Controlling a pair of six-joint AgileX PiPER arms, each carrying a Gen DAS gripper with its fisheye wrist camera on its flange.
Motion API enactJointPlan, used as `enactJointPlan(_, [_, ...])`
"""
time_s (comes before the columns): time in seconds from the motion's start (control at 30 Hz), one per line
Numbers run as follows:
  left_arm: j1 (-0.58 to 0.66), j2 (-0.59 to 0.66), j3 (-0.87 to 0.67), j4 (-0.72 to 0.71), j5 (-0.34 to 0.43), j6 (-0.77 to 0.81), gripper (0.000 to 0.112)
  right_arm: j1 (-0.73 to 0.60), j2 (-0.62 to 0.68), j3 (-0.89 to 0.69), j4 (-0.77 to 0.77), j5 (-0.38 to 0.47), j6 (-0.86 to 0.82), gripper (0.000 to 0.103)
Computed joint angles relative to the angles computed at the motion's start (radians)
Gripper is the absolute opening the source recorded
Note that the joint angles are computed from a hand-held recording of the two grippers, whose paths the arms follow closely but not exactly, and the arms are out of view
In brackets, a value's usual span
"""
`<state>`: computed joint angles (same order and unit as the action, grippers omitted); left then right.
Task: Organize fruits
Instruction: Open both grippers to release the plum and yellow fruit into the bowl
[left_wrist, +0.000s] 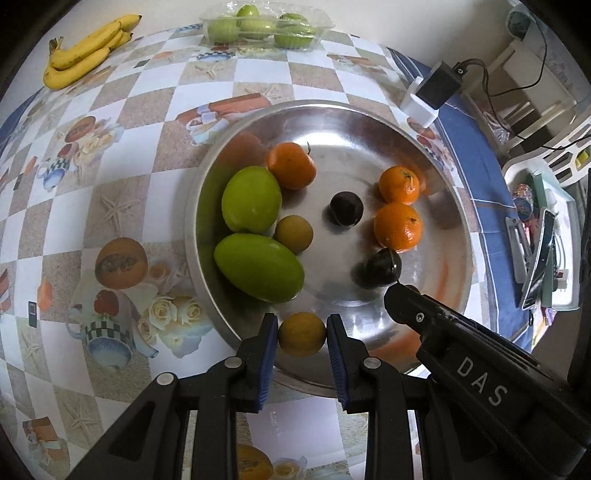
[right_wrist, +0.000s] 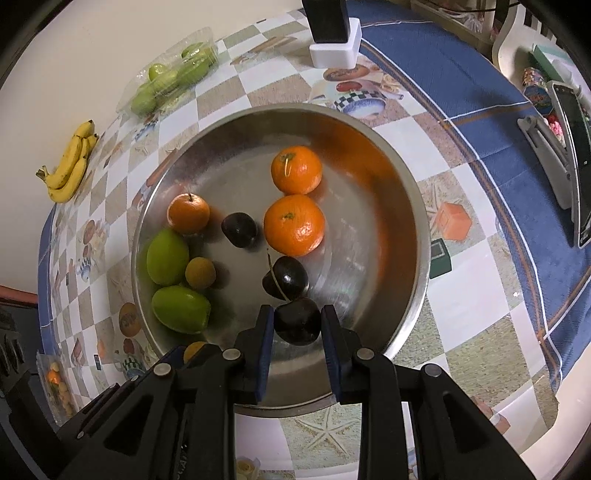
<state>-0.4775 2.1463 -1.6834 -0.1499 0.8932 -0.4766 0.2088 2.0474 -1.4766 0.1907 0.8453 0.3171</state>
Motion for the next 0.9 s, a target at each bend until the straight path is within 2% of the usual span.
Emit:
enactJointPlan(0.47, [0.013,0.009,-0.013,-0.014,0.013,0.006,0.031,-0.005,0.020,-0.023,0.026,0.025,-0.001,0.030])
enactJointPlan(0.9, [0.026,-0.040,0.032,-0.026,-0.010,0.026,0.031,0.007,-0.018,-0.007,0.008,-0.008,0.010,0.030])
